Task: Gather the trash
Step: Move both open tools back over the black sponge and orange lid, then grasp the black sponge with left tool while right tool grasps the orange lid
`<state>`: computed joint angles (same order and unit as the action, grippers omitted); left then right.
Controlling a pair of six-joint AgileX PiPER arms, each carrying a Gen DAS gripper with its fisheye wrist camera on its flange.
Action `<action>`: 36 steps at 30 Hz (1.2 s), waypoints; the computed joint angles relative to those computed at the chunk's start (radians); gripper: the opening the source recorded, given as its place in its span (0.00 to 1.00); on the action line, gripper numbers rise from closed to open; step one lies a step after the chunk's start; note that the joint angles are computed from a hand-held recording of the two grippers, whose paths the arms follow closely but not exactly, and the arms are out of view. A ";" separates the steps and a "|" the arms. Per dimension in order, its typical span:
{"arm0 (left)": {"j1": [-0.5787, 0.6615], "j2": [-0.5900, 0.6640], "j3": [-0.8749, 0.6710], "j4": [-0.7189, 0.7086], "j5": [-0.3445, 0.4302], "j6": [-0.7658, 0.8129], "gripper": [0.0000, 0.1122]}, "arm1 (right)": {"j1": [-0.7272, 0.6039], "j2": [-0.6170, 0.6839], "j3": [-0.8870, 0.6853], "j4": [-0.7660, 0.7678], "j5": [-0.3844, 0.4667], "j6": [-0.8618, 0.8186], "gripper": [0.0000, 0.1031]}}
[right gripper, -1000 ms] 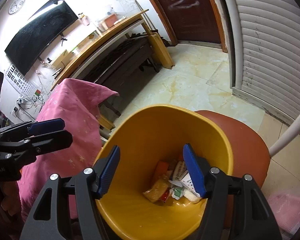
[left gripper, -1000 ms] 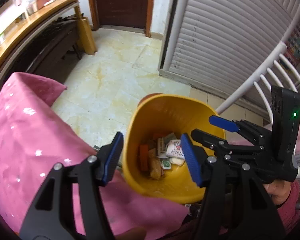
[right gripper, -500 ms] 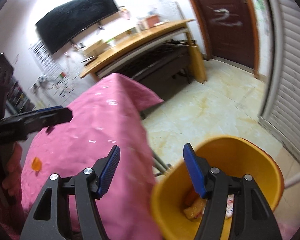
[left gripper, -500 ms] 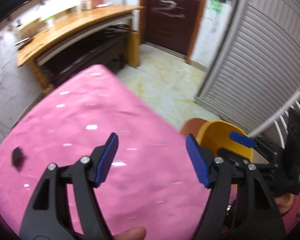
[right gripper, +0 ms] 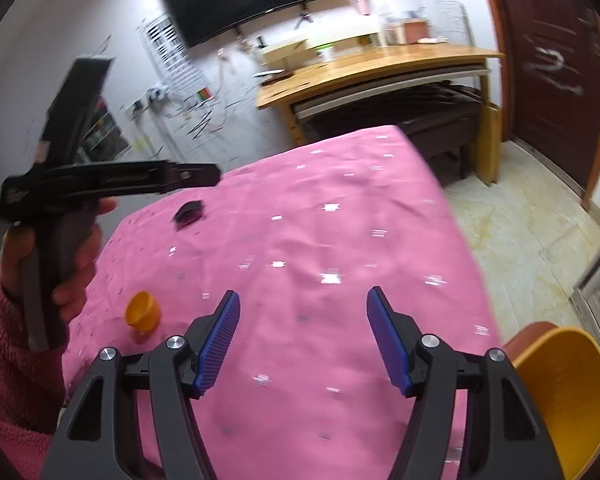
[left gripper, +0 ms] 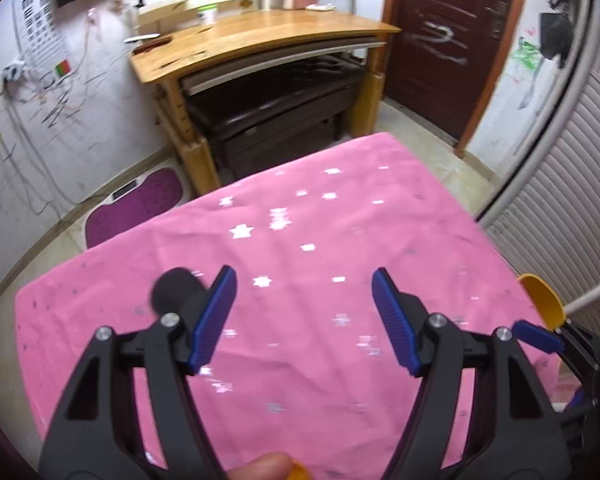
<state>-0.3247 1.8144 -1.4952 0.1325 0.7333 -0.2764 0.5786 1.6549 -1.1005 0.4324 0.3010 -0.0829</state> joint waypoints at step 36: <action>0.190 0.150 -0.050 -0.046 0.042 0.049 0.46 | 0.278 0.389 -0.567 -0.291 0.286 0.197 0.65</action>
<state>-0.1350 1.9644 -1.5453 0.0861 0.7750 -0.2278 0.8563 2.0434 -1.6680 0.1410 0.5866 0.1144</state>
